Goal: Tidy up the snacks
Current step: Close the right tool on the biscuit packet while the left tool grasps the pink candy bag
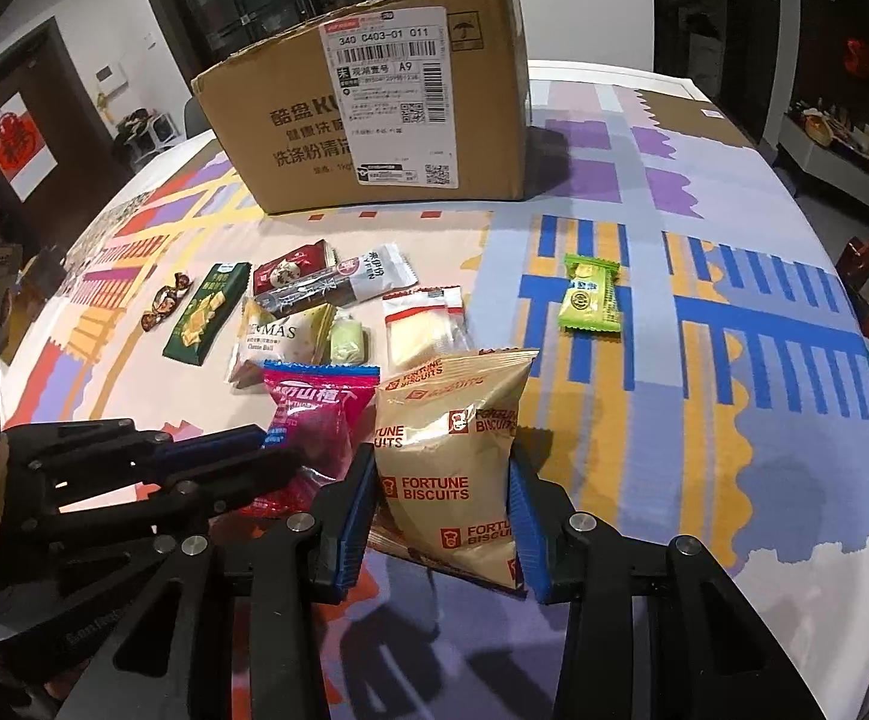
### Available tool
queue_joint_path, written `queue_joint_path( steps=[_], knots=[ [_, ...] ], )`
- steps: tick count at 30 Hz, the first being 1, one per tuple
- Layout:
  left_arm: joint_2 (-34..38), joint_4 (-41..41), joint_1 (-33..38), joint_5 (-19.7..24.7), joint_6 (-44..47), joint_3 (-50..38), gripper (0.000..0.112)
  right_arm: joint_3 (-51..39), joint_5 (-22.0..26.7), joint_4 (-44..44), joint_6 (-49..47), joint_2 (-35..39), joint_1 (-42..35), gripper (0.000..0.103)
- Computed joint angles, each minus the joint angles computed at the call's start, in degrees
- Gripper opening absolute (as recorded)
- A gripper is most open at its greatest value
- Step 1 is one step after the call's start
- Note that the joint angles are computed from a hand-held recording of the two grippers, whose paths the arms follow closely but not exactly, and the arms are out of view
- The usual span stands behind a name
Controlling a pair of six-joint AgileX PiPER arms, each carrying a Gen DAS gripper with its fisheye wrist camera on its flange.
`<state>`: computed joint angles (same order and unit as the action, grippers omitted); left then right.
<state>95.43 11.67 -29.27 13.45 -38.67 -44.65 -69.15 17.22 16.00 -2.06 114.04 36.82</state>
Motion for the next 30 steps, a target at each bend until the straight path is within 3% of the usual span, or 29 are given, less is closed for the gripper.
queue_joint_path(
  steps=[12, 30],
  knots=[
    [-1.7, 5.3, -1.33, 0.91, -4.77, 0.04, 0.005, 1.9, -0.8, -0.14, 0.27, -1.89, -0.36, 0.043],
    [-9.97, 13.87, -2.16, 4.8, -12.87, 3.03, 0.004, 3.71, -1.85, -8.55, 9.3, -6.48, 2.22, 0.043]
  ],
)
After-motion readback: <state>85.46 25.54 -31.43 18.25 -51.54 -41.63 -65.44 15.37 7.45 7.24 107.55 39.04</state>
